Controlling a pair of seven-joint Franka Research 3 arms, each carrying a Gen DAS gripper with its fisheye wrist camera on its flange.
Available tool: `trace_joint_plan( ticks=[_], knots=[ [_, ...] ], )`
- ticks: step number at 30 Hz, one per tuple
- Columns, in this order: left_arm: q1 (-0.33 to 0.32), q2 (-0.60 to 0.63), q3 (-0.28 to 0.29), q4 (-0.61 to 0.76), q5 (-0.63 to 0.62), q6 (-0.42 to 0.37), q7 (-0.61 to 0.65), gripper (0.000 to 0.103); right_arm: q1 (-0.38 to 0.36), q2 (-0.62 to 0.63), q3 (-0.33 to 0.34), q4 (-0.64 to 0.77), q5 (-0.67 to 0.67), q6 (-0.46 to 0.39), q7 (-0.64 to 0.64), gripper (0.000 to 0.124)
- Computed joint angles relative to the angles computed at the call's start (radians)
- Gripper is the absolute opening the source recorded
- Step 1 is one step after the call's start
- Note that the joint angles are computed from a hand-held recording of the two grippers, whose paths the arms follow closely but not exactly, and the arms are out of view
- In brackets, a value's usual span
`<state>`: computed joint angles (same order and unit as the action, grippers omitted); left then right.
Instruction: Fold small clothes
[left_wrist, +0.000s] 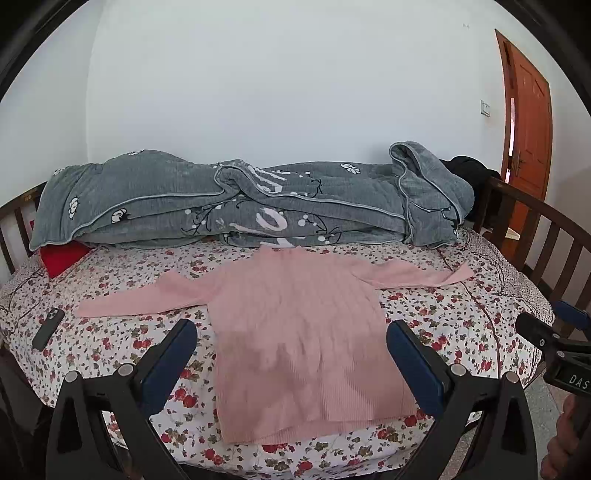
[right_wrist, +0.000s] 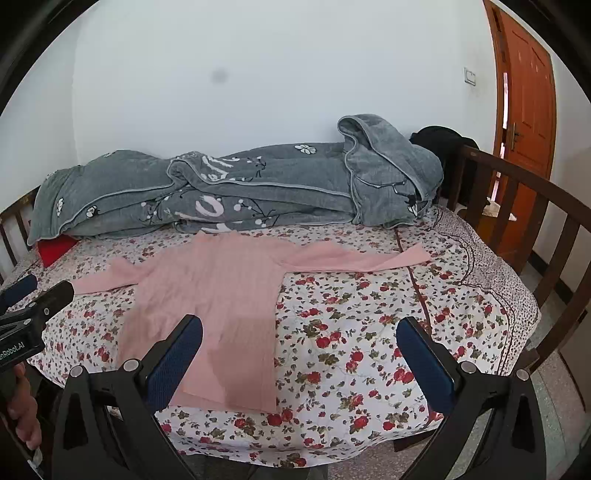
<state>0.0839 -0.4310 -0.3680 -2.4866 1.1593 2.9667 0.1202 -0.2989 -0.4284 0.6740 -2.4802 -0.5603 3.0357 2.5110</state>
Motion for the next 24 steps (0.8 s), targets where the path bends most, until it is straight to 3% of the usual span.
trace_joint_plan(
  ticks=[24],
  knots=[
    [0.013,-0.019,0.002,-0.010,-0.027,0.004,0.024,0.103,-0.007,-0.009,0.011,-0.016,0.054,0.043,-0.035,0.103]
  ],
)
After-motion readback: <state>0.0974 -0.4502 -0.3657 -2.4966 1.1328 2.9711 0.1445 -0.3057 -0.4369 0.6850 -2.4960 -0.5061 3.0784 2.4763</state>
